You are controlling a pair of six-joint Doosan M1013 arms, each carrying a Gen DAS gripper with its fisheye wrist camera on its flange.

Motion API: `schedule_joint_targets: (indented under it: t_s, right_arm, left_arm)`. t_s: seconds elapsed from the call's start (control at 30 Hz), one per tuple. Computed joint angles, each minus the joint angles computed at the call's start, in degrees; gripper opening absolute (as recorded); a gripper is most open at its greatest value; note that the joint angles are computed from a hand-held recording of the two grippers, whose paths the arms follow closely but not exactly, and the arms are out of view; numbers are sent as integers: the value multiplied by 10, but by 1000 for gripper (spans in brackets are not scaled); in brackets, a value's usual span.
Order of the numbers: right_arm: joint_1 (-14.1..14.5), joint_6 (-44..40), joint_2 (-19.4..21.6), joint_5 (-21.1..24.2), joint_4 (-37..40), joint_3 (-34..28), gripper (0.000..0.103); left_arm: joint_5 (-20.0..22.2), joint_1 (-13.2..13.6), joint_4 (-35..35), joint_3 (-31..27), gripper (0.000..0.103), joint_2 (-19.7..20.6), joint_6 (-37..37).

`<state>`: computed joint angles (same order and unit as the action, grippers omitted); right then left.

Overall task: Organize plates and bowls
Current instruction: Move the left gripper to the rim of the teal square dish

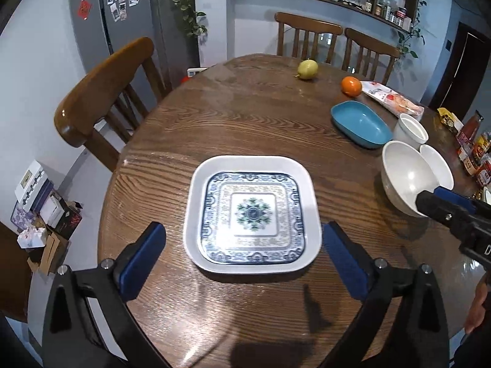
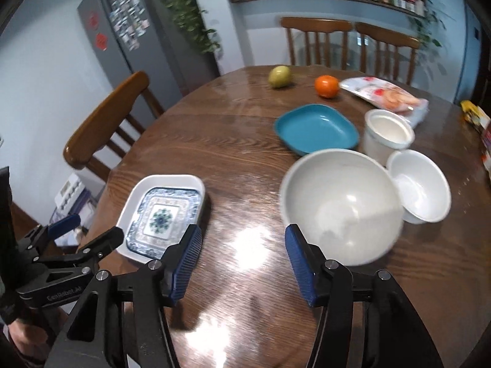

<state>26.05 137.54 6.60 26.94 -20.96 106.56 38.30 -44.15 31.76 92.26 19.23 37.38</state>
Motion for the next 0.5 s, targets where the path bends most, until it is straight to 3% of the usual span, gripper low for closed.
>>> schedule_joint_targets:
  t_s: [0.5]
  right_arm:
    - [-47, 83, -49, -4, -41, 55, 58]
  left_arm:
    - [7, -20, -72, -53, 102, 34, 100]
